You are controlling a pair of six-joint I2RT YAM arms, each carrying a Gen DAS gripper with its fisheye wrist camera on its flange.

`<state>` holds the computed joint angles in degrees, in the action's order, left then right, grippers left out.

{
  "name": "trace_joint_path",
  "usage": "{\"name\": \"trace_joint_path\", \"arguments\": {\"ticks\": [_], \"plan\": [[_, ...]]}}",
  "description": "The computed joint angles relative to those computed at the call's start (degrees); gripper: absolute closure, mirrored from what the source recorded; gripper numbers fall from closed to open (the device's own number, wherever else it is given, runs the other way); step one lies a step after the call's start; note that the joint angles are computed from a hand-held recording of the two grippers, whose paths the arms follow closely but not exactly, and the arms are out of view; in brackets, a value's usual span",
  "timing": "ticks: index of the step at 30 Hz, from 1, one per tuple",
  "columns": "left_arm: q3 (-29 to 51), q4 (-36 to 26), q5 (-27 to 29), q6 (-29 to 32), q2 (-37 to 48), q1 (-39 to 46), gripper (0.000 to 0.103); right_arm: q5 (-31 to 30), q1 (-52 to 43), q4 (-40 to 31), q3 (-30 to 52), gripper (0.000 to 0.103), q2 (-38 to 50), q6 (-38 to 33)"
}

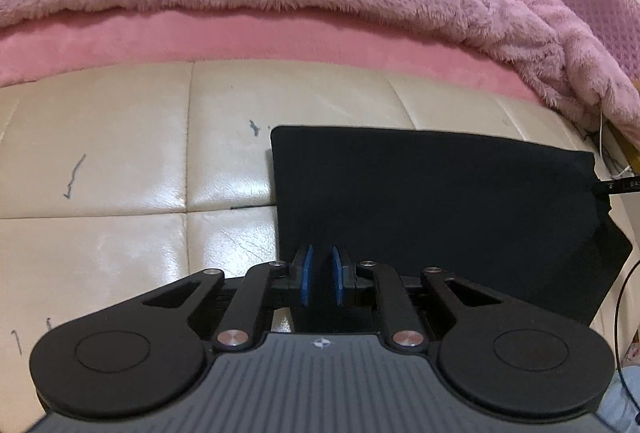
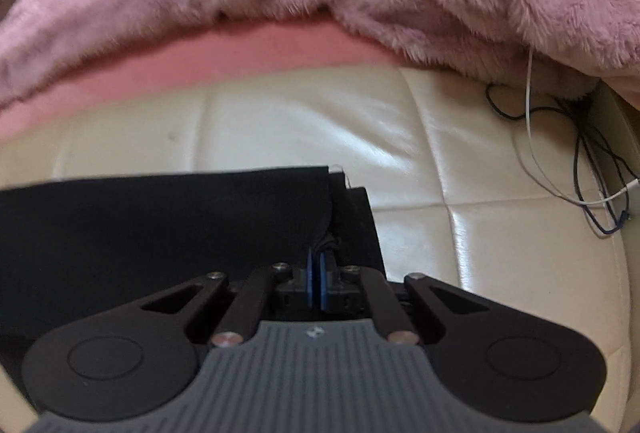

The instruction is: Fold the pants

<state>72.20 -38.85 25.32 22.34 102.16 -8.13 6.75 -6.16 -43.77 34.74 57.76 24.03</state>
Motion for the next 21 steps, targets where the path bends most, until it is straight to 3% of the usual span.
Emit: {"name": "trace_joint_path", "arguments": {"ticks": [3,10,11,15,18,21], "plan": [[-1.12,1.15,-0.01,0.01,-0.33,-0.04,0.087,2.17,1.92,2.06,-1.47,0.103,1.06,0.72],[-1.16,1.33,0.4,0.01,-0.94,0.2,0.087,11.48,10.59,-1.59,-0.16,0.099,3.13,1.54],[-1.06,1.67,1.44,-0.53,-1.41,0.82,0.087,13.15,11.64,-2.61,0.28,0.094,3.38,2.43],[2.73,2.02,3.57,-2.03,-0.06,1.14,0.086,23.82,19.23,-9.56,3.0,0.094,2.25,7.33],[5.63,3.66,1.88,-3.69,2.99,-1.32,0.086,24.73,22.02,-7.32,2.68,0.094,-2.87,6.56],[8.04,4.97,-1.88,-6.8,6.91,-3.76,0.09,23.04,22.66,-3.49,1.84,0.094,-0.99,3.94]]}}
